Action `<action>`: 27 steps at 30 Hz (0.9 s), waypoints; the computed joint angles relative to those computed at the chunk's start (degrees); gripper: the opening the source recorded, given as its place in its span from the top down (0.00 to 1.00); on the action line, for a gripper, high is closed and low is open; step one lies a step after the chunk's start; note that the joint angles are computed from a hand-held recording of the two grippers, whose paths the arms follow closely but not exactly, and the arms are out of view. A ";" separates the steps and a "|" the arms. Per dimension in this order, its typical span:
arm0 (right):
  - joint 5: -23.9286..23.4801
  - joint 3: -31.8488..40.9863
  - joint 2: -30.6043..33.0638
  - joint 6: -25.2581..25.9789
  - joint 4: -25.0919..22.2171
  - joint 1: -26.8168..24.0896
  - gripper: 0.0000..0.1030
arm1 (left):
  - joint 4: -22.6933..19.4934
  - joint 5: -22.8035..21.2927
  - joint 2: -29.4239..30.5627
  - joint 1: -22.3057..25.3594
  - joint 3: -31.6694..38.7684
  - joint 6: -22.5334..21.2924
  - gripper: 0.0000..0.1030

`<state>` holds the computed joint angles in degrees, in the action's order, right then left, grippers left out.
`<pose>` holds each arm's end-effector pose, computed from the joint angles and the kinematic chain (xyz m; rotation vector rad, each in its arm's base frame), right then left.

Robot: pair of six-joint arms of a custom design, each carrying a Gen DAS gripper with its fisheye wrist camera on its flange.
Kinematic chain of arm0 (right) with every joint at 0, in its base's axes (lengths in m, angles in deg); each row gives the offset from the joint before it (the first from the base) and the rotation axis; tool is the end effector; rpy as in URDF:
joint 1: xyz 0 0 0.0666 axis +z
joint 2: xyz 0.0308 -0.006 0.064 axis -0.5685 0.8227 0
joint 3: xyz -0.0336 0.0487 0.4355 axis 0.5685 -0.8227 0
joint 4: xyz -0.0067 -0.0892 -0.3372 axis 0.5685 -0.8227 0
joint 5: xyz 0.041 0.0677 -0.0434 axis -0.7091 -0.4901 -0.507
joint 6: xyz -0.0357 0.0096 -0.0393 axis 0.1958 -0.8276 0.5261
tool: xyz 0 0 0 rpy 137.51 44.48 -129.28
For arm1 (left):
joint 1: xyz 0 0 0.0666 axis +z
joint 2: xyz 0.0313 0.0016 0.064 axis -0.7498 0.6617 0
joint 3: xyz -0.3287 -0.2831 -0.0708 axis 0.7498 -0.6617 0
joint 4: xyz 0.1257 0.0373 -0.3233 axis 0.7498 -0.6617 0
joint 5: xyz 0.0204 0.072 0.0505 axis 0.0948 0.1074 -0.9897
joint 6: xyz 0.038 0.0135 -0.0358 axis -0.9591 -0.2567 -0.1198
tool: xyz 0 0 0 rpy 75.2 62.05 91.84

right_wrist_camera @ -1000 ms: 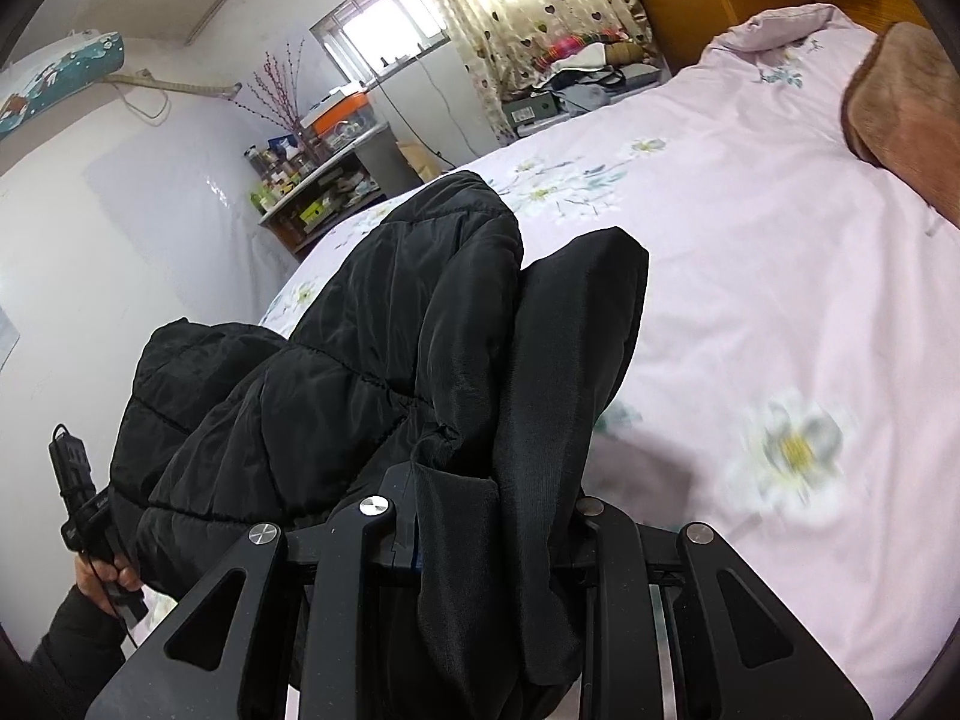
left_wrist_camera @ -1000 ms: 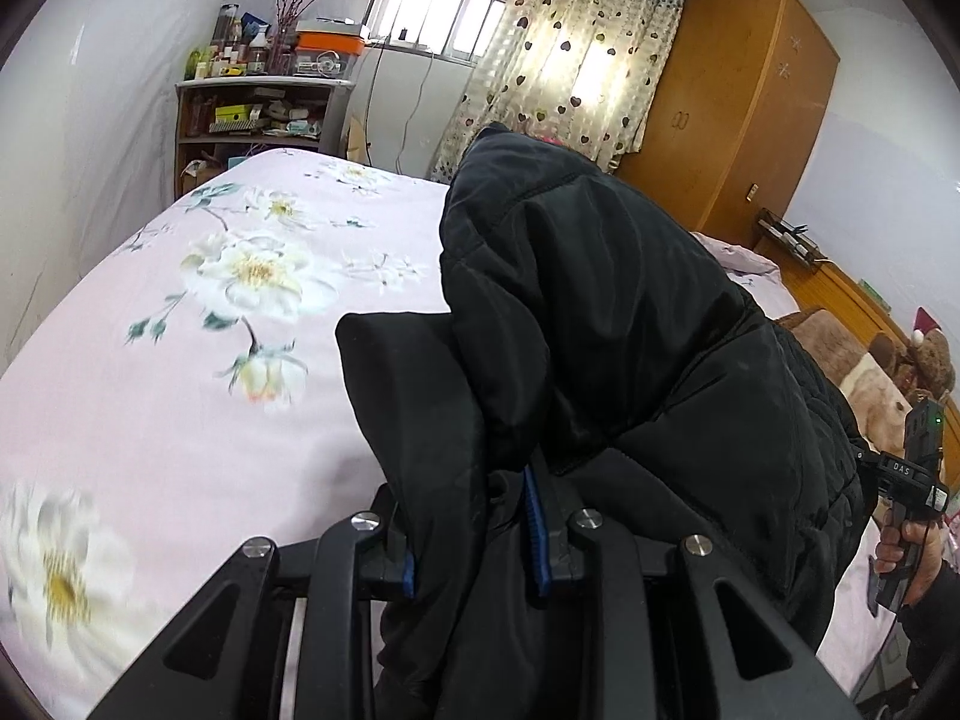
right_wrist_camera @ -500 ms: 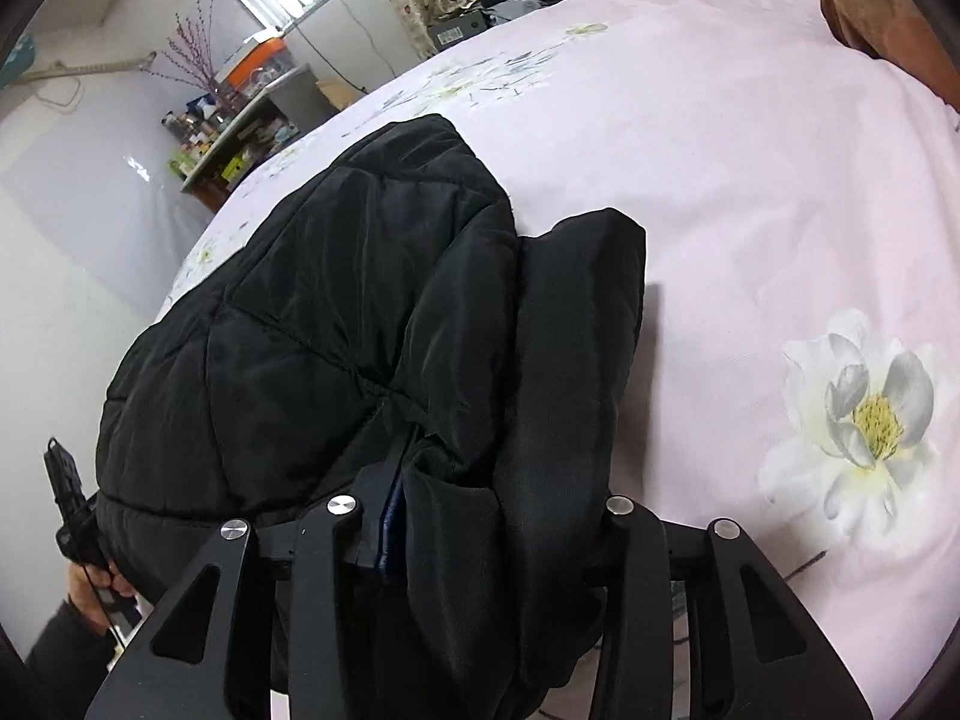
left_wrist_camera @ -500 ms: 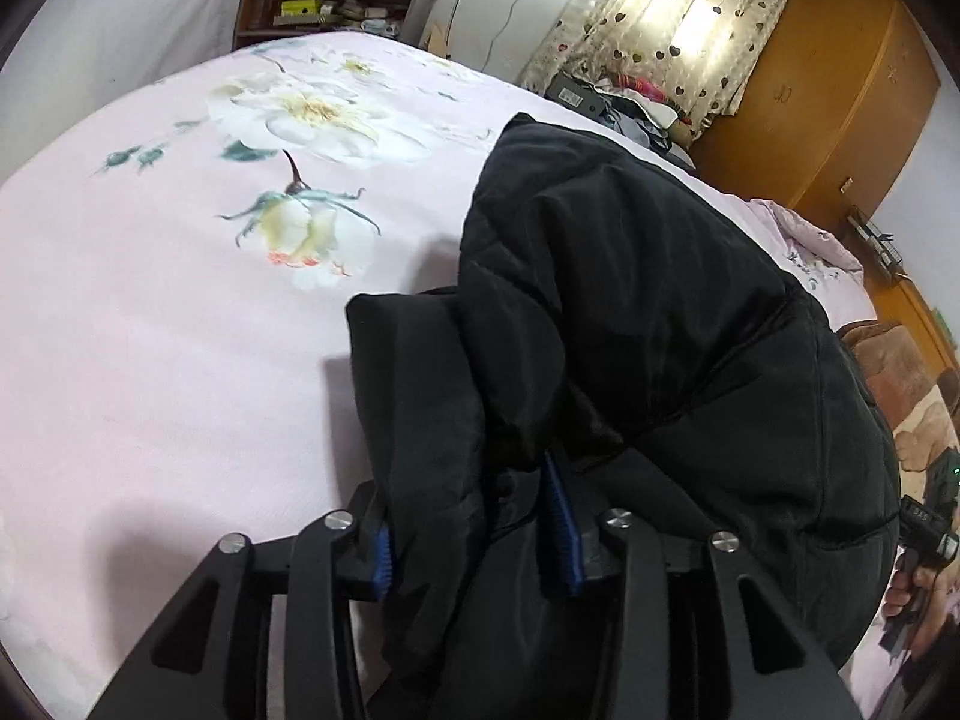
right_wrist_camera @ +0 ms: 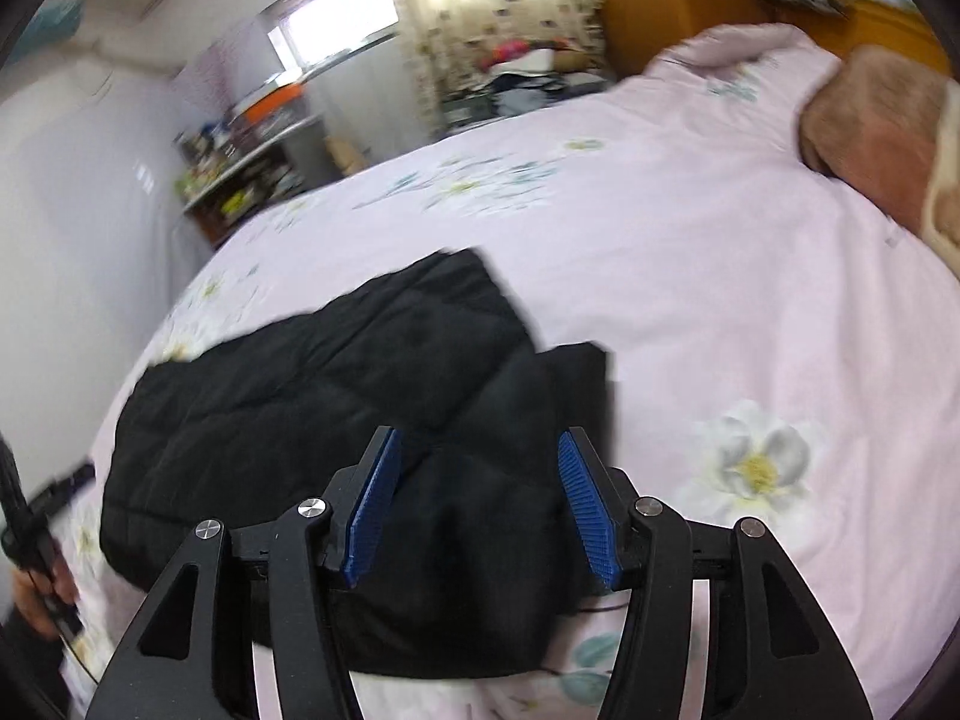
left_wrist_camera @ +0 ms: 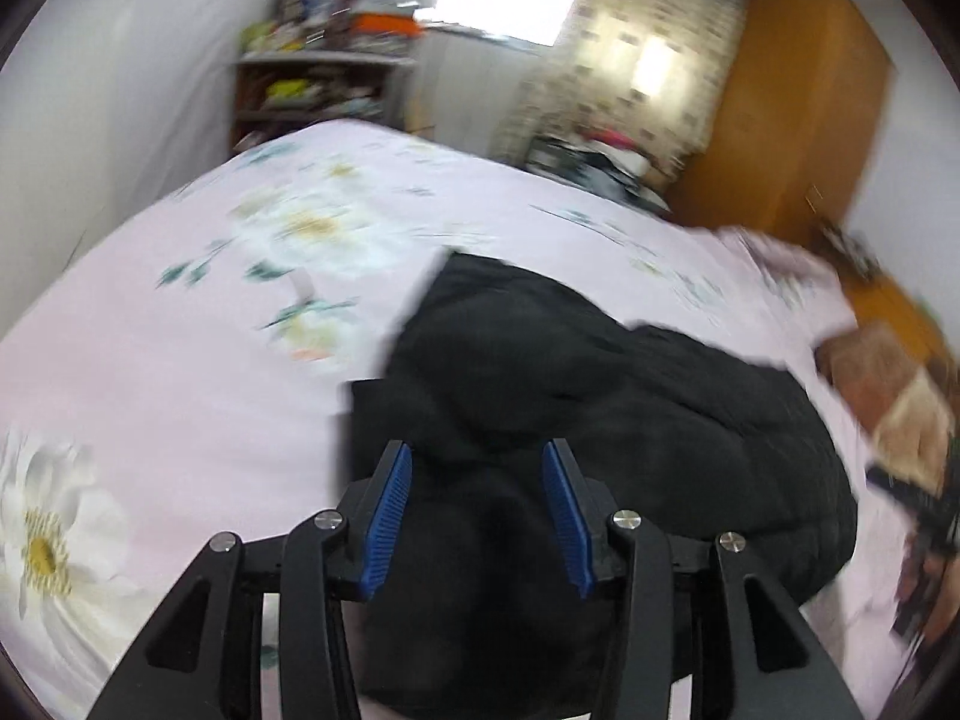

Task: Fold large clothes
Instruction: 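Fold the held side over the jacket and lower it flat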

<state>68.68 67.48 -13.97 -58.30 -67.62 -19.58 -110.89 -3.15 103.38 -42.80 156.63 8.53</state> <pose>0.3091 0.0723 0.3699 0.6236 2.2473 0.1374 0.4457 0.0266 0.3810 0.3990 2.2983 -0.4683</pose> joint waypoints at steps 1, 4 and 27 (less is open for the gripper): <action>0.35 0.93 1.64 1.08 -0.59 0.65 0.46 | 1.20 -2.07 -0.29 -1.45 -1.04 -1.75 0.54; -0.97 1.09 6.21 2.10 -1.83 0.79 0.46 | 0.64 -8.08 2.79 -4.88 -0.32 -2.14 0.52; 13.21 6.30 -3.37 -14.49 -19.26 21.16 0.46 | -9.94 -5.97 -15.84 -1.64 -6.23 -0.43 0.52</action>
